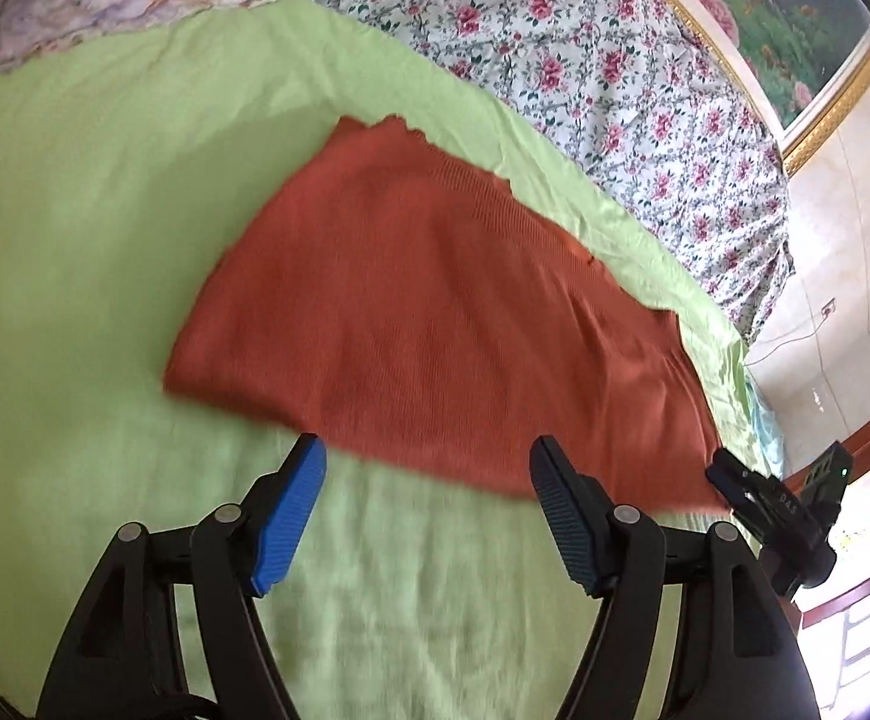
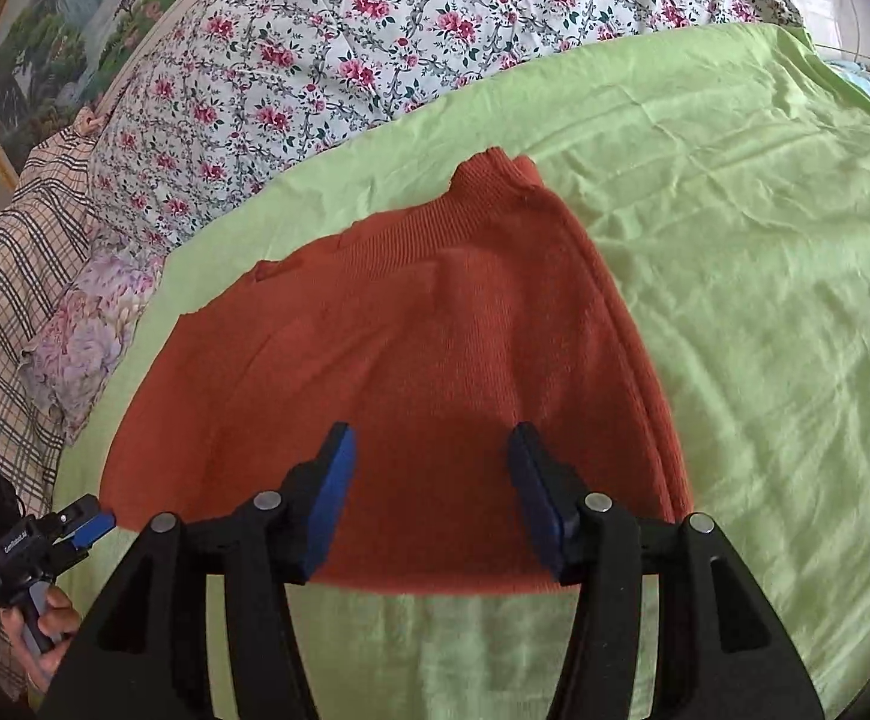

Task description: Fold small clothes

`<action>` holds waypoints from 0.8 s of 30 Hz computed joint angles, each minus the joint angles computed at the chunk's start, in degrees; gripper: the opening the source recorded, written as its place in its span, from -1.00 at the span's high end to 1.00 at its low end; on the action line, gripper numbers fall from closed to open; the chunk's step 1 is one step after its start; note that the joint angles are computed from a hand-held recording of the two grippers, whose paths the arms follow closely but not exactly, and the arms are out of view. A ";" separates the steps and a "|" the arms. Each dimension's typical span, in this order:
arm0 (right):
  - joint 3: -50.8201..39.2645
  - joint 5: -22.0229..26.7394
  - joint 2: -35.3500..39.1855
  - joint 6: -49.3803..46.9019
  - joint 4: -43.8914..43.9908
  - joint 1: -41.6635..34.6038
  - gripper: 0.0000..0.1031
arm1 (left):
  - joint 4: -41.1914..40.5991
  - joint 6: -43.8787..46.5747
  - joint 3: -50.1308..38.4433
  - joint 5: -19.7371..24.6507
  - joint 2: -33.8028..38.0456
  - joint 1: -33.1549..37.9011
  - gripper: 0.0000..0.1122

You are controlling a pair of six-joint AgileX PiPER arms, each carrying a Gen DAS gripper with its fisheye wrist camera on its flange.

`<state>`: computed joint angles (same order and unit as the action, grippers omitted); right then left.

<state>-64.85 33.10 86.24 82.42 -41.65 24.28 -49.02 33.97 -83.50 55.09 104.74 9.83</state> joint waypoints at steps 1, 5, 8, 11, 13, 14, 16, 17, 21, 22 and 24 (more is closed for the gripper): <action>0.49 -0.18 -0.30 0.87 -0.40 0.30 -0.08 | 0.07 0.05 0.52 0.12 0.00 0.03 -0.27; 1.86 -0.94 -0.79 3.73 -3.02 1.27 -0.10 | 0.38 -0.19 3.70 -1.61 -0.97 -1.12 -0.28; 2.80 -1.67 -0.87 5.58 -4.70 1.67 -0.11 | -0.18 -0.45 4.06 -2.82 -1.13 -1.83 -0.42; 3.67 -2.92 -1.34 6.73 -5.57 1.38 -0.12 | 0.17 -2.50 1.76 -3.46 0.56 -2.47 -0.43; 3.88 -3.39 -1.47 6.88 -5.46 1.18 -0.12 | 0.47 -4.64 -1.06 -3.68 2.55 -2.50 -0.43; 3.88 -3.50 -1.48 6.60 -5.19 1.06 -0.12 | 1.01 -6.05 -2.36 -3.99 3.40 -2.50 -0.43; 3.89 -3.38 -1.47 6.71 -5.32 1.28 -0.12 | 2.13 -8.95 -5.73 -4.58 5.53 -2.50 -0.43; 3.90 -3.35 -1.48 6.54 -5.18 1.40 -0.13 | 2.86 -10.13 -6.95 -5.12 6.28 -2.62 -0.43; 3.30 -3.41 -1.42 4.53 -3.52 1.09 -0.13 | 7.23 -15.37 -11.63 -7.92 9.25 -3.66 -0.38; 3.15 -3.55 -1.44 3.96 -2.90 1.00 -0.13 | 8.94 -17.25 -13.07 -8.47 10.04 -4.06 -0.28; 2.61 -4.34 -1.44 1.08 -0.25 0.16 -0.14 | 11.96 -20.47 -14.96 -9.69 10.79 -4.88 -0.04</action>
